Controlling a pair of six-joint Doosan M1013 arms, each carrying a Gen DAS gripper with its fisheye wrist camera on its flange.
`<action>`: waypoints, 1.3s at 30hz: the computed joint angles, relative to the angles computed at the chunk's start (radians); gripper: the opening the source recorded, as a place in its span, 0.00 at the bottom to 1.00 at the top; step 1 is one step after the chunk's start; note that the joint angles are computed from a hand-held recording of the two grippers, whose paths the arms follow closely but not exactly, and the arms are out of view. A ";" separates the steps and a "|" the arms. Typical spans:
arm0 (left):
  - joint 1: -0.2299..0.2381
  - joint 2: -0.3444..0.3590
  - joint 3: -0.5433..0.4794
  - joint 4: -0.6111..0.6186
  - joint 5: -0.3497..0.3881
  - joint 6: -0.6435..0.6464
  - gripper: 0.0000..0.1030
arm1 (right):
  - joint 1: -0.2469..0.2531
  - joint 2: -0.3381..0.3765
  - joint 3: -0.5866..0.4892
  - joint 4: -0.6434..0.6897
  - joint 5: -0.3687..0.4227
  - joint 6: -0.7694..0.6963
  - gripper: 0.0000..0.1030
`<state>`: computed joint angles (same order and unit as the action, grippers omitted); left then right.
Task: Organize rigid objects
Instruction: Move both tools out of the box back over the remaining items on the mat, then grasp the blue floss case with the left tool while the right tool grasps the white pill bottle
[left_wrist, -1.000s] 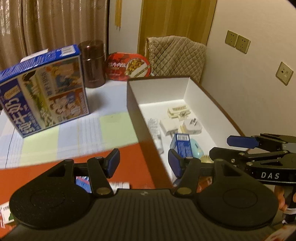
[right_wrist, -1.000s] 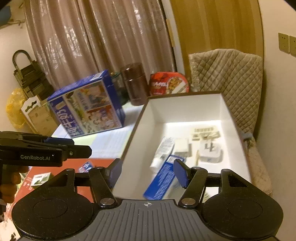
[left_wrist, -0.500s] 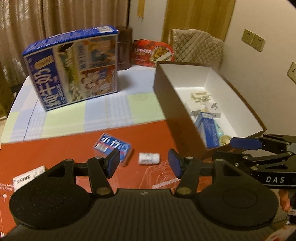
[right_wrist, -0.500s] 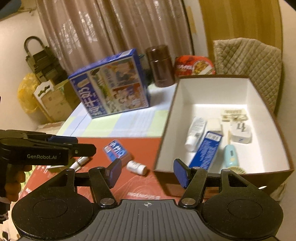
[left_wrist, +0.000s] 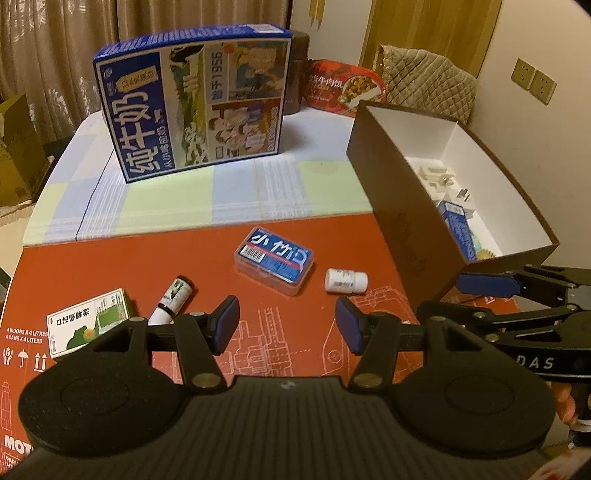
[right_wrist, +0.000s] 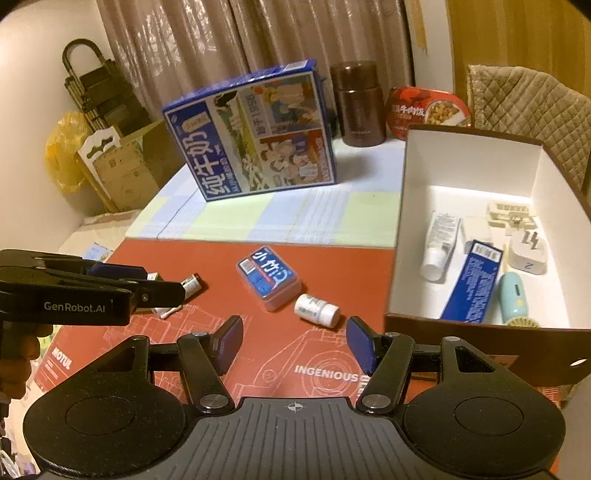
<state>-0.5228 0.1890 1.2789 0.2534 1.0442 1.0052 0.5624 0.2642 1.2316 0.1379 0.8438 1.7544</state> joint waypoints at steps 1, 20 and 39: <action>0.002 0.000 0.004 -0.003 -0.001 0.004 0.52 | 0.004 0.005 -0.003 -0.005 0.004 0.006 0.57; 0.056 0.024 0.015 -0.079 -0.005 0.113 0.53 | 0.048 0.070 -0.050 -0.155 0.037 0.190 0.57; 0.133 0.116 -0.045 -0.195 -0.010 0.392 0.61 | 0.084 0.180 -0.139 -0.360 0.119 0.451 0.57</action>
<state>-0.3893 0.3051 1.2335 0.0584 1.0341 1.3972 0.6467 0.4443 1.0929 -0.2223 0.9629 2.2055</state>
